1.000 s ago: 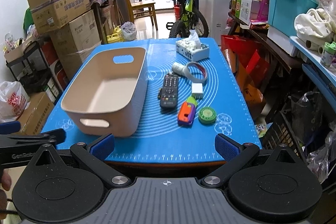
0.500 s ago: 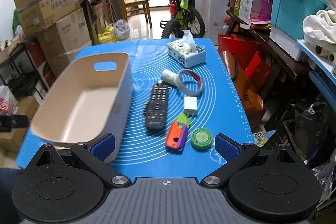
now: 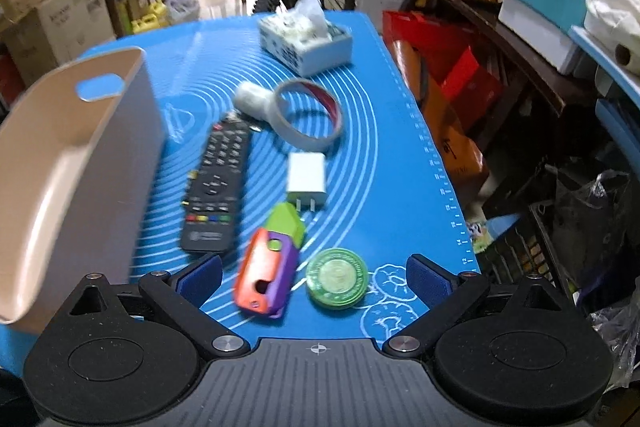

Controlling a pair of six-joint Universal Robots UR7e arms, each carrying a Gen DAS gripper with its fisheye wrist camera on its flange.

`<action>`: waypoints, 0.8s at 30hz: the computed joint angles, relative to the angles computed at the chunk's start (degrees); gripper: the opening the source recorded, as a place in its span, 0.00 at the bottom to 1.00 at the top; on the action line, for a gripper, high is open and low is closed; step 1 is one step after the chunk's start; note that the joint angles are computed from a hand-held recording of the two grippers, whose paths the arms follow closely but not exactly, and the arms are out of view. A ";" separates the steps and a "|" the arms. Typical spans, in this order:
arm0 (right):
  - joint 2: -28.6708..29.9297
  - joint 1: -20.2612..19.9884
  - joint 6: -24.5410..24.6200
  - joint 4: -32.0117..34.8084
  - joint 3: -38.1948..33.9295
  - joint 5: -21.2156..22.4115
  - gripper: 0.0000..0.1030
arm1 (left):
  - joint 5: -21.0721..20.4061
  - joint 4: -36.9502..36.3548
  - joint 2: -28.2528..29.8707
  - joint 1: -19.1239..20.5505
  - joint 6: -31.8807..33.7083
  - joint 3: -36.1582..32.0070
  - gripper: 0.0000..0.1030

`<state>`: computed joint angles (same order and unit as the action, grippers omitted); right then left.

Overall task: Organize rigid objects
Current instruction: 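Grasp the beige bin's rim with the left gripper while the right tool approaches the green tin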

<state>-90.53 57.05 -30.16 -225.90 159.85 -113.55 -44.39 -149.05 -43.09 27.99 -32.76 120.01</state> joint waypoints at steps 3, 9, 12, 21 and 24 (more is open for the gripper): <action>1.26 -2.77 -1.34 0.56 -0.99 1.08 0.95 | -1.30 -0.93 0.35 1.71 0.89 -0.46 0.69; 4.58 -5.34 -3.28 1.65 -3.16 -0.49 0.93 | -3.00 -1.20 0.51 3.59 1.11 -1.03 0.49; 4.08 -6.26 -3.06 2.99 -3.55 -0.31 0.93 | -3.31 -1.27 0.70 4.09 1.23 -1.54 0.42; 5.94 -9.71 -4.62 4.33 -4.91 0.62 0.88 | -5.10 1.24 1.39 5.22 0.69 -2.87 0.18; 7.04 -9.65 -5.24 2.74 -5.23 1.49 0.87 | -6.25 0.46 1.08 5.87 0.43 -2.87 0.06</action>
<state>-83.50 47.40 -35.40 -223.17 154.63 -112.06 -50.63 -148.59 -42.01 33.86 -32.33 117.14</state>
